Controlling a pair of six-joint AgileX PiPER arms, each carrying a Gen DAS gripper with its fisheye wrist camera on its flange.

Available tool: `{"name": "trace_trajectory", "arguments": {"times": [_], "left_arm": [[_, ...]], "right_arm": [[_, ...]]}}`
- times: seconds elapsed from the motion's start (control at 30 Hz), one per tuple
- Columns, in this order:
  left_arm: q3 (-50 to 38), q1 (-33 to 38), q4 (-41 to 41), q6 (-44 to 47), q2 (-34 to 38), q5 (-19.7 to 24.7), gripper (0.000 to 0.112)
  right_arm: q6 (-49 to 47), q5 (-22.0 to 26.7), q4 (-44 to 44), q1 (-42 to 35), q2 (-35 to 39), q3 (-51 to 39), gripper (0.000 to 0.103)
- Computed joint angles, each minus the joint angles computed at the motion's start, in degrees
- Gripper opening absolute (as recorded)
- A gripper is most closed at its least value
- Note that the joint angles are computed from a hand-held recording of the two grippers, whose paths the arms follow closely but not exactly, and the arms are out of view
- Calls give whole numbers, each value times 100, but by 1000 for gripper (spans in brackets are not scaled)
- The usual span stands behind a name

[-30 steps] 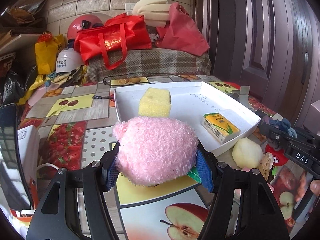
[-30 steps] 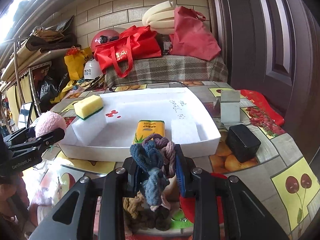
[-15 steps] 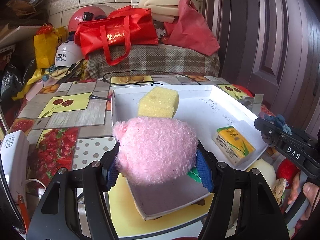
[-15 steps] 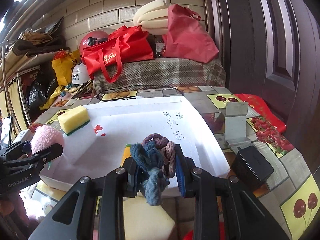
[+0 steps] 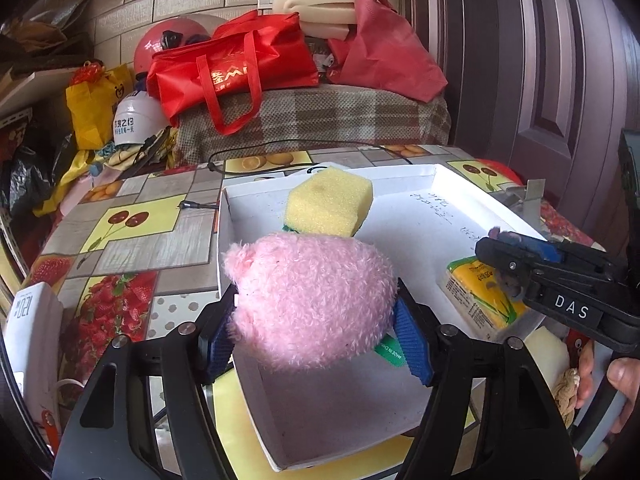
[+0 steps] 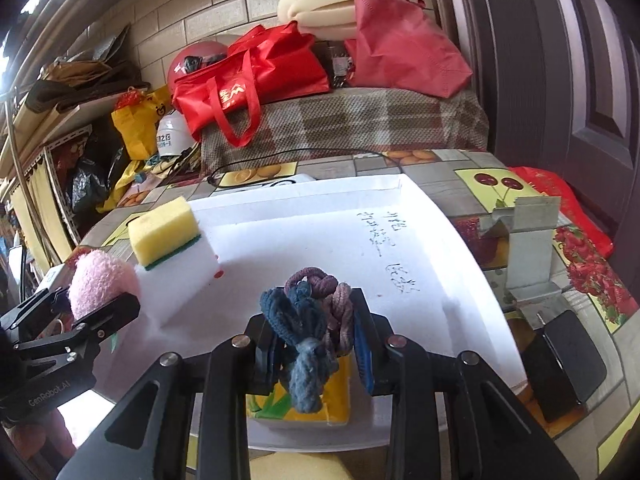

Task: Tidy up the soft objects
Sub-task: 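Drop the pink plush ball into the tray with the left gripper while the right drops the rope toy, then grasp the white knit glove with the left gripper while the right grasps the red plush apple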

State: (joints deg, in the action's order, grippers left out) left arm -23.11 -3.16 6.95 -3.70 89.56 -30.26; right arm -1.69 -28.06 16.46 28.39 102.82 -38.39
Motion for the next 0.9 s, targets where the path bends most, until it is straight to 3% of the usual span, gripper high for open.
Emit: {"name": "trace_trajectory", "arguments": {"times": [0.07,0.1,0.17,0.27,0.5,0.63,0.9], "left_arm": [[46,-91,-322,278,-15,-73,79],[61,-105,-419,347,-25,-92,81],[85,-82,-467,347,-39,-119,83],[127,57,-258,119,-54,-208,103],[396,57,-436,235,-230,-621,103],[673,374,108,-198,-333,-1151,103],[918,441,217,-193,-549,-1147,103]], "right_arm": [[-56,-78,136,9,-23,51,79],[-44,-210,194,20,-54,132,86],[1,-400,255,19,-91,232,87],[-65,-511,487,46,-112,288,88],[-724,-1412,1503,547,-194,612,94],[-1085,-1689,1911,812,-249,749,96],[-776,-2269,2004,956,-533,1422,96]]}}
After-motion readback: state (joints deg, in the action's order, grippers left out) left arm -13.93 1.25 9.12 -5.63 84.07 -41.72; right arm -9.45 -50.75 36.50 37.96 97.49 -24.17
